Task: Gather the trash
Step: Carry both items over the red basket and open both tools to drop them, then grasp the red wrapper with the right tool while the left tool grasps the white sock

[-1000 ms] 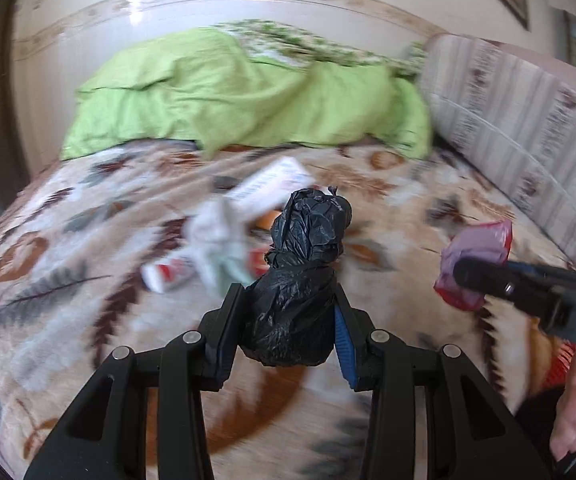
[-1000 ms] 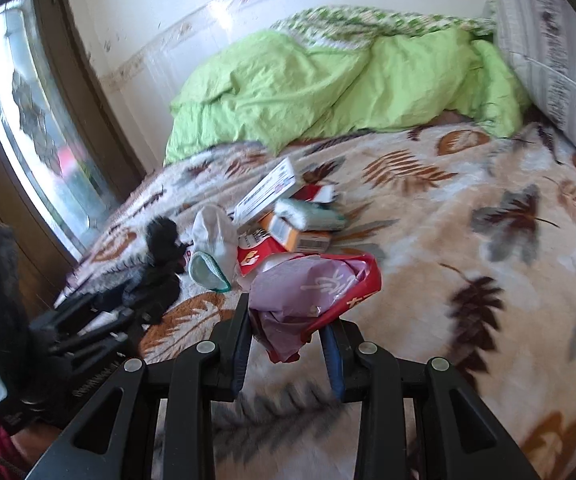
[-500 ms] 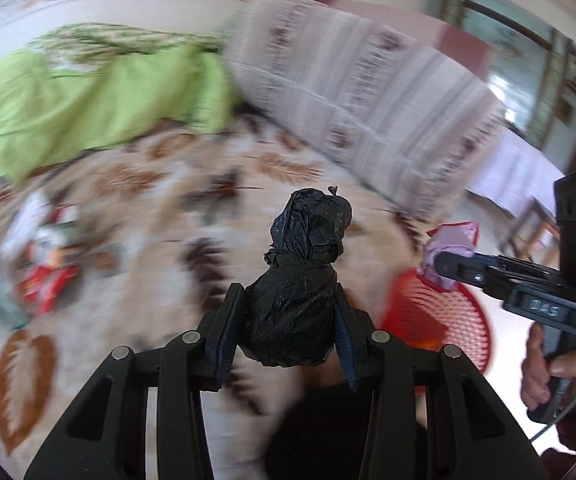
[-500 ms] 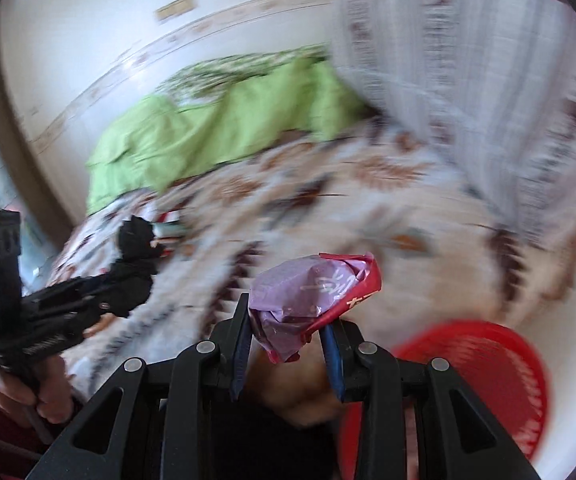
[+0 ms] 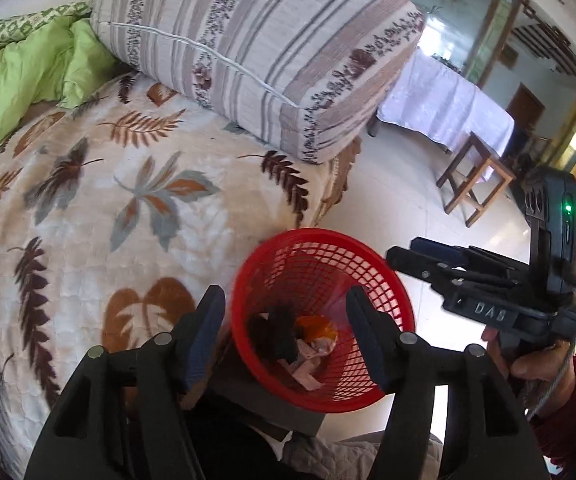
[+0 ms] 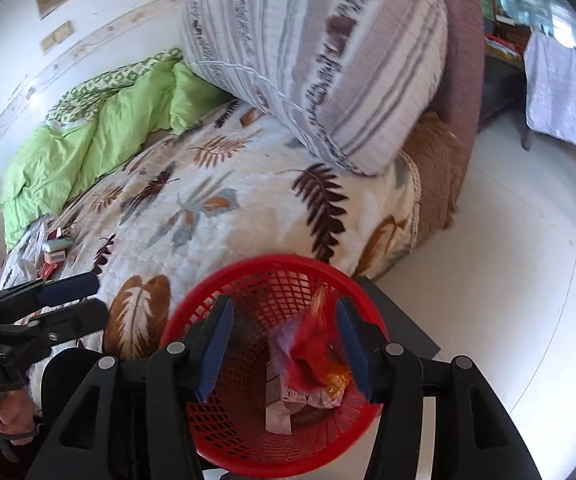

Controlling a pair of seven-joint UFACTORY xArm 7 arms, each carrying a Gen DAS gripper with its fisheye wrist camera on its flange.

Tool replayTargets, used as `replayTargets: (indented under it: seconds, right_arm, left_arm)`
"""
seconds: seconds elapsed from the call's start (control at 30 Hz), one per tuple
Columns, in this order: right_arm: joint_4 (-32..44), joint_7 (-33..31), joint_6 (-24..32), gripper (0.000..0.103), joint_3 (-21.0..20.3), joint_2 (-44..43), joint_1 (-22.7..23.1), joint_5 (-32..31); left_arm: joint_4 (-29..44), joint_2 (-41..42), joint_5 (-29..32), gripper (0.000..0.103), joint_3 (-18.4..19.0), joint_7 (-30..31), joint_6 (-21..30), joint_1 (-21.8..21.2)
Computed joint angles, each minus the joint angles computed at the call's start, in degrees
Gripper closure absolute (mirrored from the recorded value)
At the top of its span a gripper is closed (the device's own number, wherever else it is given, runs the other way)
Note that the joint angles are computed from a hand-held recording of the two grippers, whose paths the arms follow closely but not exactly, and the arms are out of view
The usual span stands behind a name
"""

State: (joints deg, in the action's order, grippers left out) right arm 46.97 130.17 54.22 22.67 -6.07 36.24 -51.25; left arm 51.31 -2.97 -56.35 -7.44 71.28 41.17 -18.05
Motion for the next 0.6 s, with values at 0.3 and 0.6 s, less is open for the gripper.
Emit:
replayTargets:
  seconds: [0.3, 0.6]
  right_arm:
    - [13.22, -5.66, -3.10, 0.047, -3.31, 10.66, 0.25, -12.21]
    - [49.98, -28.40, -19.31, 0.047, -8.97, 39.40, 2.35, -12.73]
  left_arm:
    - [1.88, 0.45, -2.76, 0.038, 5.26, 2.05, -5.47, 7.08]
    - [10.76, 10.39, -3.24, 0.037, 8.11, -2.23, -12.94, 18.24]
